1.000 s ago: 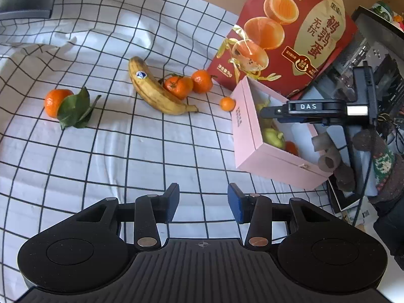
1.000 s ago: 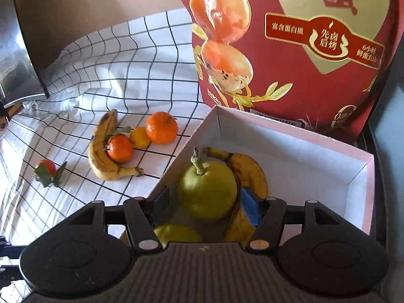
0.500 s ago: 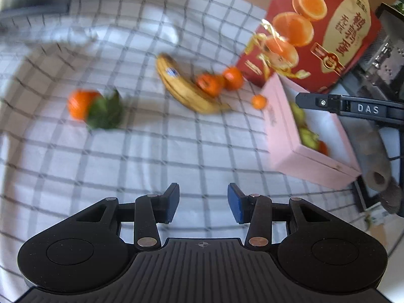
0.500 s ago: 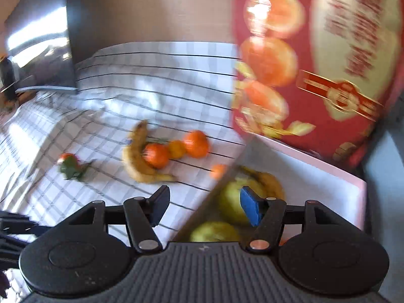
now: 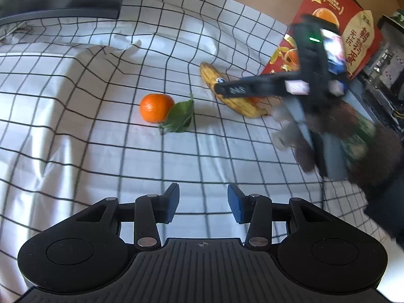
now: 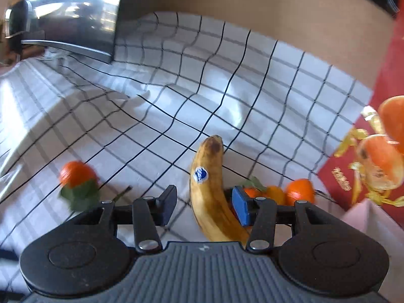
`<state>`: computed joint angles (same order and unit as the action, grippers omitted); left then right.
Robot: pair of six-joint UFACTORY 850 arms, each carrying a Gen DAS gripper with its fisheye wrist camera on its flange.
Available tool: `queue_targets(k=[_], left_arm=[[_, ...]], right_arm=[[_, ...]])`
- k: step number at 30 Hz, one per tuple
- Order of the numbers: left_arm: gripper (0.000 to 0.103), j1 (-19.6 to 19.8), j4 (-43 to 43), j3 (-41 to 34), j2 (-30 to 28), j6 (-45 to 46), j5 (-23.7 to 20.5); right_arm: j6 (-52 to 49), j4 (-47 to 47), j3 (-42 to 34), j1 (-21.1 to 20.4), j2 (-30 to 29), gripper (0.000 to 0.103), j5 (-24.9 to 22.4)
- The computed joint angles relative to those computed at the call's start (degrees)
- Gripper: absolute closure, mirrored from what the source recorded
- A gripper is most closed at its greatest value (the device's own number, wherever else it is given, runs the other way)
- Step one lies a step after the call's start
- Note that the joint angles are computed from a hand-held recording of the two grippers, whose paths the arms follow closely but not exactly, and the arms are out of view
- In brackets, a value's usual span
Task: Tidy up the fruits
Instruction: 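Reach the right tool to the spotted banana and close on it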
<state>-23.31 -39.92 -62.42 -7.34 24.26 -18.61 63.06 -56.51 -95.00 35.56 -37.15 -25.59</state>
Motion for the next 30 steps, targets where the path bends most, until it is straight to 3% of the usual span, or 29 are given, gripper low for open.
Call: queue_targets(k=[2, 7, 9, 10, 21, 30], left_arm=[[0.056, 0.8, -0.7, 0.8, 0.5, 1.1, 0.6], [0.056, 2.9, -11.9, 1.3, -0.5, 9.8, -0.9], [0.056, 3.3, -15.6, 0.9, -1.1, 13.4, -1.3], [0.056, 3.4, -17.1, 0.6, -1.3, 14.6, -1.4], [0.056, 4.6, -33.5, -2.9, -4.8, 29.1, -0.6], [0.056, 2.4, -25.2, -10.0, -10.3, 31.8, -7.7]], right_arm=[[-3.3, 2.7, -4.4, 0.0, -3.3, 0.055, -1.8], [-11.9, 12.3, -14.1, -0.3, -10.0, 0.055, -8.3], [-9.7, 11.1, -13.7, 0.1, -9.8, 0.067, -9.3], [-9.3, 10.1, -13.1, 0.5, -9.4, 0.067, -9.9], [-17.4, 11.9, 12.2, 7.6, 8.5, 0.068, -1.0], [-8.2, 3.8, 21.7, 11.7, 15.3, 0.064, -3.5]])
